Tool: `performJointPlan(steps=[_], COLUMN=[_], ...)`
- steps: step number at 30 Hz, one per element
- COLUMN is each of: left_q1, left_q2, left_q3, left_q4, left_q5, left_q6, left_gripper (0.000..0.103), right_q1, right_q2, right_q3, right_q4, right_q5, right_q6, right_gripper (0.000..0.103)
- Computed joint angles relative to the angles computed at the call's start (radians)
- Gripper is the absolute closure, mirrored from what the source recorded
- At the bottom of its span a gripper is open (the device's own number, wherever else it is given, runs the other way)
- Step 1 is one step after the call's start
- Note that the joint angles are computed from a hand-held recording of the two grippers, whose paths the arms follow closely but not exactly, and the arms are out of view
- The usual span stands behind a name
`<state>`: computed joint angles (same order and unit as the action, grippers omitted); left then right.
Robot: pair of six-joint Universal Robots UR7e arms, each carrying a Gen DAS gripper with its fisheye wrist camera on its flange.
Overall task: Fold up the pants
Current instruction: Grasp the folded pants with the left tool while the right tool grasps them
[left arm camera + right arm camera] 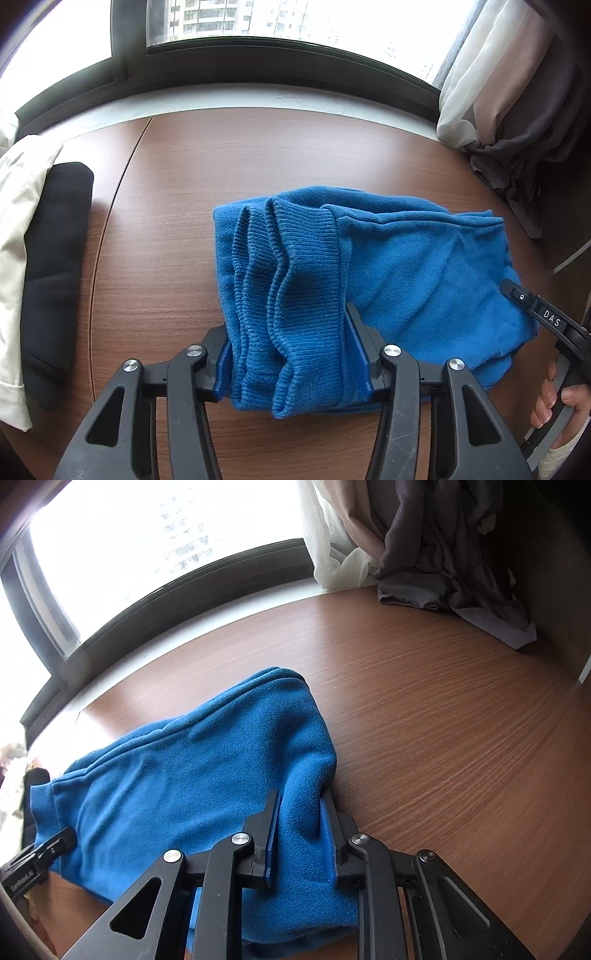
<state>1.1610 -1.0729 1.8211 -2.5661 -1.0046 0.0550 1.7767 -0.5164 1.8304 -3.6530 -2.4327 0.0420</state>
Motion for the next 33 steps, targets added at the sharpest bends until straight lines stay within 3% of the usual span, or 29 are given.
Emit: performJointPlan(steps=[4, 7, 9, 15, 20, 26, 33], left_q1=[0.009, 0.02, 0.022, -0.002, -0.014, -0.01, -0.028], left_q2=[0.015, 0.02, 0.018, -0.017, -0.047, -0.064, -0.083], left_q3=[-0.015, -0.02, -0.016, 0.02, 0.033, 0.032, 0.042], left_q4=[0.012, 0.002, -0.007, -0.054, -0.076, -0.063, -0.086], left_q5=[-0.01, -0.031, -0.038, -0.028, -0.076, -0.12, -0.132], left_q6=[-0.004, -0.009, -0.004, 0.001, -0.02, -0.033, -0.012], left_gripper=[0.04, 0.039, 0.042, 0.063, 0.074, 0.075, 0.077], right_q1=[-0.01, -0.008, -0.007, 0.0, 0.029, 0.06, 0.072], right_q2=[-0.003, 0.001, 0.007, 0.006, 0.0, -0.011, -0.016], right_q3=[0.003, -0.003, -0.009, -0.001, 0.0, -0.009, 0.001], right_q4=[0.018, 0.029, 0.032, -0.017, -0.089, -0.135, -0.156], right_q5=[0.009, -0.003, -0.012, 0.001, 0.009, 0.007, 0.01], right_q6=[0.02, 0.017, 0.01, -0.026, -0.08, -0.137, -0.139], right_gripper=[0.082, 0.082, 0.082, 0.085, 0.086, 0.087, 0.088])
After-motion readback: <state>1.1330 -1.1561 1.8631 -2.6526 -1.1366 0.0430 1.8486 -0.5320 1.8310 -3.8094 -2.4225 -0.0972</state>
